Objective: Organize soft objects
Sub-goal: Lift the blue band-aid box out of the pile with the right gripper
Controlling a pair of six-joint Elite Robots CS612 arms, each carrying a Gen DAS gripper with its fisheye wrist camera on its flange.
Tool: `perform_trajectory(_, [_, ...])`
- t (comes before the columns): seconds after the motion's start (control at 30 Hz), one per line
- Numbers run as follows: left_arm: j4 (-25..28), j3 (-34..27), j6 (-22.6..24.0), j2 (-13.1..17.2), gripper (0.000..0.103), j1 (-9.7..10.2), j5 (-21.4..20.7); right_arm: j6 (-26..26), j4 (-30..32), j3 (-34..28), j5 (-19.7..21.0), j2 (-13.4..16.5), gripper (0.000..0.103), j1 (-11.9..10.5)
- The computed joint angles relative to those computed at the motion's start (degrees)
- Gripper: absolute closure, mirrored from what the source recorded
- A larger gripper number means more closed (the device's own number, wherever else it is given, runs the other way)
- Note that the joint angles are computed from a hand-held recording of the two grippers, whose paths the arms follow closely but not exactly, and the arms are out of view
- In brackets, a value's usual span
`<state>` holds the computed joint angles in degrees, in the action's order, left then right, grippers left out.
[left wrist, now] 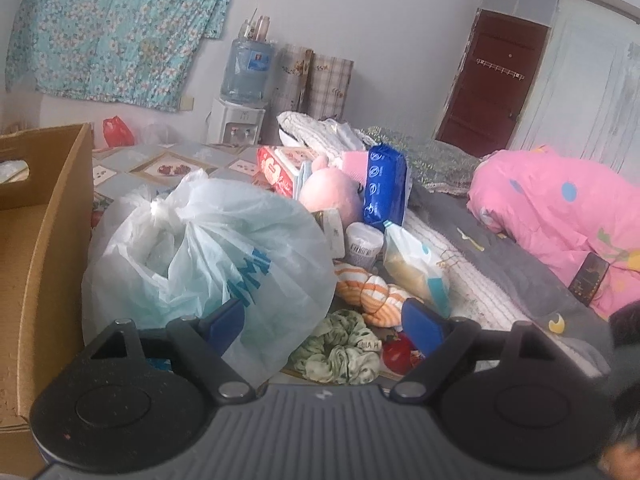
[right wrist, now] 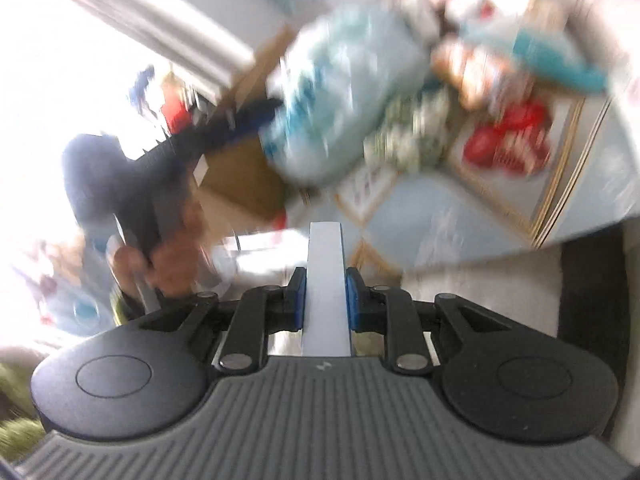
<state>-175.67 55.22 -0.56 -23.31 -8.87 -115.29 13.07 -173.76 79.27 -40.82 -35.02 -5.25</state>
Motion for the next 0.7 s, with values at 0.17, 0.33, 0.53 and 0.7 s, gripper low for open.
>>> perform_trajectory(0.17, [-0.02,-0.15,-1.85,-0.11,0.016,0.23,-1.1,13.98,-15.72,-2.72,-4.57,2.66,0.084,-0.82])
perform_trajectory(0.33, [1.82,-0.82,-0.89,0.12,0.017,-0.12,-2.14,31.27,-28.6,-11.01,-11.31,9.18,0.084,-0.8])
perform_trajectory(0.53, [7.99,-3.52,2.83,1.37,0.027,-1.28,-3.84,46.48,-31.4,-19.83,-13.93,16.3,0.084,0.08])
perform_trajectory(0.7, [17.25,-7.04,4.24,2.88,0.034,-1.72,-5.81,51.79,-32.51,-21.99,-13.77,18.42,0.084,0.25])
